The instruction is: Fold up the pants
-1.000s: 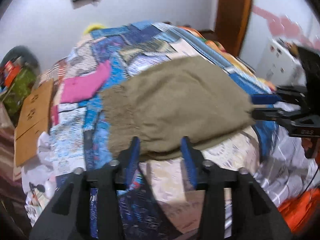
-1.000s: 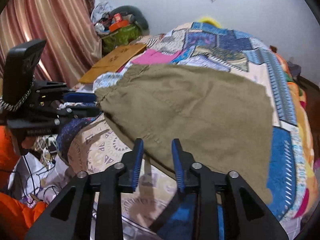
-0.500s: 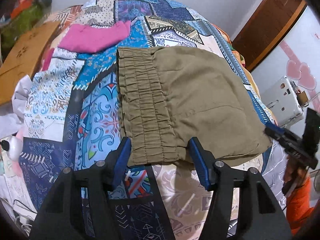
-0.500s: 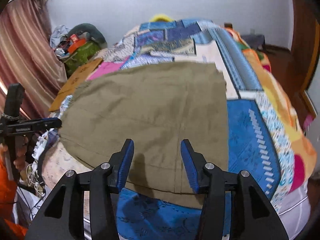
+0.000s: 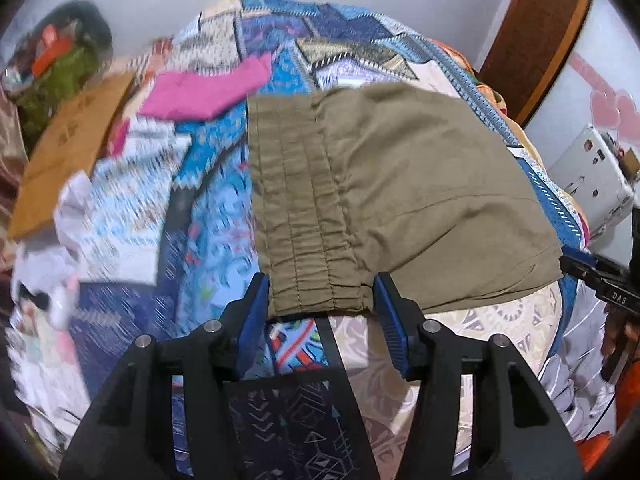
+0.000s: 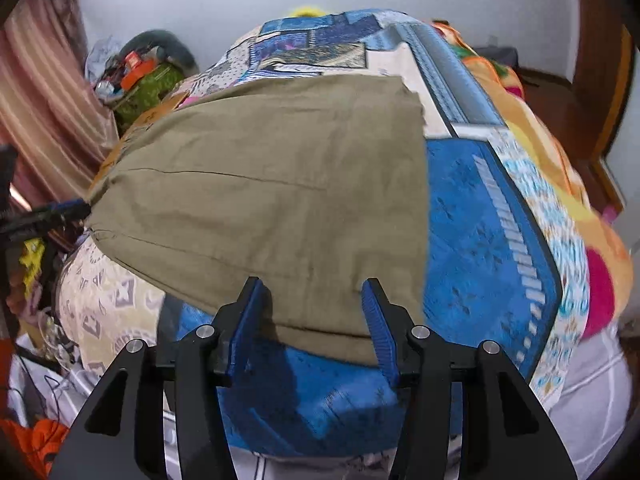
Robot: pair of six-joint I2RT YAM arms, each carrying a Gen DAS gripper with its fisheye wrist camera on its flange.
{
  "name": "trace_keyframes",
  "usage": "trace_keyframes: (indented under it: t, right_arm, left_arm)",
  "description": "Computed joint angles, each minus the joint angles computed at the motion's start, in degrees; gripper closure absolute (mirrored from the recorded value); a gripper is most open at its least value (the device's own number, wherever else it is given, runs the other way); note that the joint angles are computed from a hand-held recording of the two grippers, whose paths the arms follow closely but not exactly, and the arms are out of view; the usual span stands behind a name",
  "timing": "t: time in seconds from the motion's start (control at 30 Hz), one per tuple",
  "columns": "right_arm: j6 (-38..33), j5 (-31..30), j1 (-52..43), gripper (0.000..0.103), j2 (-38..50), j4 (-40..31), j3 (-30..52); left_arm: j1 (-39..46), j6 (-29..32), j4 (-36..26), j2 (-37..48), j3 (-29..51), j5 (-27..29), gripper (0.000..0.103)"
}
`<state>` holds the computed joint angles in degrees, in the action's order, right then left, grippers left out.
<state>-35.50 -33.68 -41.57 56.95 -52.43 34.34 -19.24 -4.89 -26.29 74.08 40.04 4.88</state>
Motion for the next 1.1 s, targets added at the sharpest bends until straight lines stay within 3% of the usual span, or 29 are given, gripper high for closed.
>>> trace_keyframes:
  t: [0.13, 0.33, 0.43, 0.6, 0.87, 1.1]
  right_arm:
    - [-2.92, -2.41, -4.71, 0.056, 0.80, -2.30, -0.55]
    - [-1.43, 1.95, 0.26, 0.054, -0.90, -3.92, 4.40]
    - [0.16, 1.56, 1.46, 0.054, 0.57, -2.30, 7.78]
    - [5.90, 1.62, 4.94, 0.051, 5.66, 5.34, 13.16]
    - [14.94, 7.99, 12.22, 0.050, 22.37, 21.12, 21.10]
    - [19.18, 9.37, 15.93, 0.050, 41.11, 26.38, 32.43]
  left_arm:
    - [0.96, -0.02, -1.38, -0.61, 1.24, 0.59, 0.044]
    - [0.30, 2.69, -4.66, -2.21, 6.88, -4.28, 0.039]
    - [1.61, 3.88, -3.51, -0.55, 10.47, -4.45, 0.028]
    - [3.55, 4.99, -1.17, 8.01, 18.17, -5.37, 0.028]
    - [6.40, 4.99, -0.90, 23.62, 29.08, -2.00, 0.028]
    - [6.84, 5.37, -1.25, 32.84, 34.04, 1.51, 0.028]
